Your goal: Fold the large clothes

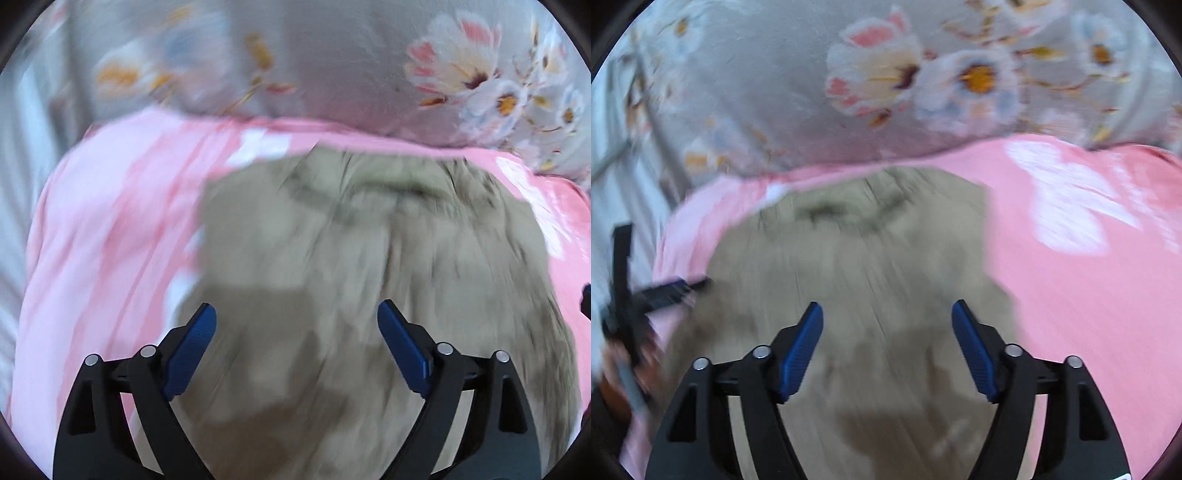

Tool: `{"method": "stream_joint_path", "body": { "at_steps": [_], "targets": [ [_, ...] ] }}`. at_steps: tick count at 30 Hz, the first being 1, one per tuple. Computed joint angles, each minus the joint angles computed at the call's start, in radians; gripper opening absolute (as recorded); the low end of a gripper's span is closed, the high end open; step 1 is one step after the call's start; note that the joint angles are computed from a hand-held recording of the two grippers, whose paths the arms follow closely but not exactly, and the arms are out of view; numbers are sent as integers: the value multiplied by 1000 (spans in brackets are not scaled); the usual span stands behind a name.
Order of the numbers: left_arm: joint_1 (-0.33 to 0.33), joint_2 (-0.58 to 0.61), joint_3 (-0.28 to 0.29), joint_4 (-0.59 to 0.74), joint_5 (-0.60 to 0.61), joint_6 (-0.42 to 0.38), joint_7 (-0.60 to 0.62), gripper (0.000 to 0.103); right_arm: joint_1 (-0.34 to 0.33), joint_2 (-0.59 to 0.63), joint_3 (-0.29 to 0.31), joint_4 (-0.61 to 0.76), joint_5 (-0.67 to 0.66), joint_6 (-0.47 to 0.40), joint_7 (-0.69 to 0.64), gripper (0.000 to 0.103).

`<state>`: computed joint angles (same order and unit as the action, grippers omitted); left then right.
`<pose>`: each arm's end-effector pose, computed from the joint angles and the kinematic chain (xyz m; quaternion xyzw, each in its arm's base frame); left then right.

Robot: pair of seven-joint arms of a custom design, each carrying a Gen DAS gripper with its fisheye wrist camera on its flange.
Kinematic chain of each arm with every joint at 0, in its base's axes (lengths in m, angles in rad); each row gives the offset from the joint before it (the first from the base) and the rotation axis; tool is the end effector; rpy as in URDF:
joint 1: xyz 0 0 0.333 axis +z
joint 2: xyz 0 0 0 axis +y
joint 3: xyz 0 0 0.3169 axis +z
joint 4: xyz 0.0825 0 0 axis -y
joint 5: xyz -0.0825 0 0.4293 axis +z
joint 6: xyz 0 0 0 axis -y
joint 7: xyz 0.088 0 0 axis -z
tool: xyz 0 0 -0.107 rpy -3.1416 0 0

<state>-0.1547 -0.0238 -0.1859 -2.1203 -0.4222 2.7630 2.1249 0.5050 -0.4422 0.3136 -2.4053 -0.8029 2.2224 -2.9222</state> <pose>0.5911 -0.1918 0.4746 -0.4556 0.8197 -0.3058 0.1645 0.3440 0.3438 0.4874 -0.4470 0.7959 -0.3002 0.2767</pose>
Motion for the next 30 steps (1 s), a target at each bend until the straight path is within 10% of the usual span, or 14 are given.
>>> {"method": "stream_joint_path", "body": {
  "at_steps": [7, 16, 21, 24, 30],
  "targets": [
    [135, -267, 155, -288, -231, -274, 172, 92, 260, -186, 173, -191, 292, -171, 385, 75],
    [197, -357, 196, -427, -388, -344, 219, 89, 315, -70, 230, -197, 128, -105, 763, 77],
    [206, -386, 192, -439, -387, -392, 189, 30, 333, -54, 184, -199, 92, -86, 820, 15],
    [213, -419, 193, -448, -376, -412, 185, 8, 342, -62, 210, -189, 54, -118, 869, 7],
    [249, -562, 254, -484, -367, -536, 221, 2, 397, -24, 254, -62, 39, -316, 788, 5]
  ]
}}
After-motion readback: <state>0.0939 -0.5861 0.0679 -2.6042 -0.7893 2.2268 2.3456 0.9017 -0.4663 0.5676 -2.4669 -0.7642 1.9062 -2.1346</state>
